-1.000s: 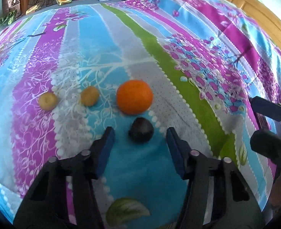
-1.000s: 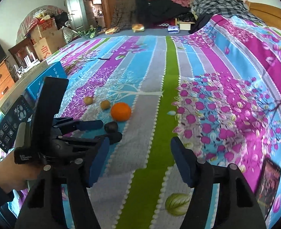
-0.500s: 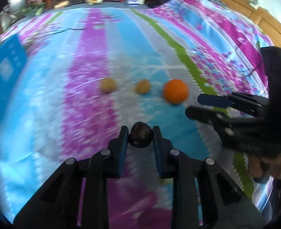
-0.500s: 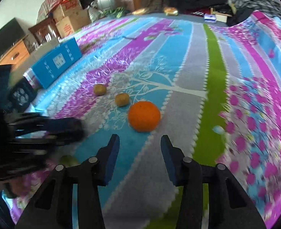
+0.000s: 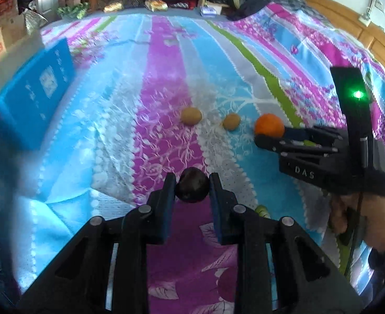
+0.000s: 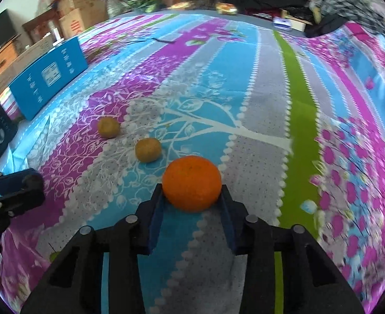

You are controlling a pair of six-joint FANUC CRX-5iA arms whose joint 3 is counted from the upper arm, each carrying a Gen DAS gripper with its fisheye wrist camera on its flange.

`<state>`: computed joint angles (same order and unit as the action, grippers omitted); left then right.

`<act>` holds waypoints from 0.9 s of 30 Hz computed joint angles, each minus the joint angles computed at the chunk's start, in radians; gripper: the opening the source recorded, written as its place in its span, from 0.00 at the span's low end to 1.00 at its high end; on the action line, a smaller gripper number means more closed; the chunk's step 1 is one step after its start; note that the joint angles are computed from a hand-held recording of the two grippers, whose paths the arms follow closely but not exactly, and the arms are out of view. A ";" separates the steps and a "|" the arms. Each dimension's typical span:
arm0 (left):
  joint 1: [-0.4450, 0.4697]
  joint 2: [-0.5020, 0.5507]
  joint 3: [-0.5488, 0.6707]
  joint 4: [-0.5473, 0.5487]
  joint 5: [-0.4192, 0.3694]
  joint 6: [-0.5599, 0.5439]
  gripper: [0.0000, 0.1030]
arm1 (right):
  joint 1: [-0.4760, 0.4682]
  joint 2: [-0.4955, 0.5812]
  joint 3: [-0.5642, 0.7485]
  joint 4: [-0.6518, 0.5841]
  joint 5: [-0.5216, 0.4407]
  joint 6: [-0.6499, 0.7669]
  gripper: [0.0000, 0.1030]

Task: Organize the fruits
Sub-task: 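Carry the avocado and orange in both tools over the blue basket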

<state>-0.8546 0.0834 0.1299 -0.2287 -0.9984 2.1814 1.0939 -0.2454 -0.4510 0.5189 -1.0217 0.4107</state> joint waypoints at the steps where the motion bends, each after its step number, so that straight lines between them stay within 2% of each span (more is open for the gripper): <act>1: -0.010 -0.005 0.014 -0.027 -0.015 0.018 0.25 | 0.023 -0.004 0.011 0.016 -0.042 -0.053 0.41; 3: -0.029 -0.021 0.036 -0.077 -0.039 0.055 0.25 | 0.065 -0.003 0.038 0.042 -0.117 -0.121 0.41; 8: -0.079 -0.081 0.082 -0.178 -0.099 0.116 0.25 | 0.250 0.002 0.124 0.148 -0.345 -0.293 0.41; 11: -0.109 -0.114 0.106 -0.226 -0.145 0.133 0.25 | 0.350 0.020 0.183 0.189 -0.456 -0.351 0.41; 14: -0.134 -0.156 0.115 -0.267 -0.188 0.156 0.25 | 0.414 0.042 0.233 0.217 -0.524 -0.385 0.41; 20: -0.177 -0.223 0.122 -0.339 -0.261 0.189 0.25 | 0.501 0.103 0.342 0.271 -0.605 -0.413 0.41; 27: -0.204 -0.305 0.124 -0.418 -0.350 0.232 0.25 | 0.526 0.205 0.494 0.330 -0.617 -0.360 0.41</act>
<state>-1.0585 -0.2220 0.2536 -0.6471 -1.3479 2.4132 1.6204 -0.0404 0.0431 0.8493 -1.6391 0.0504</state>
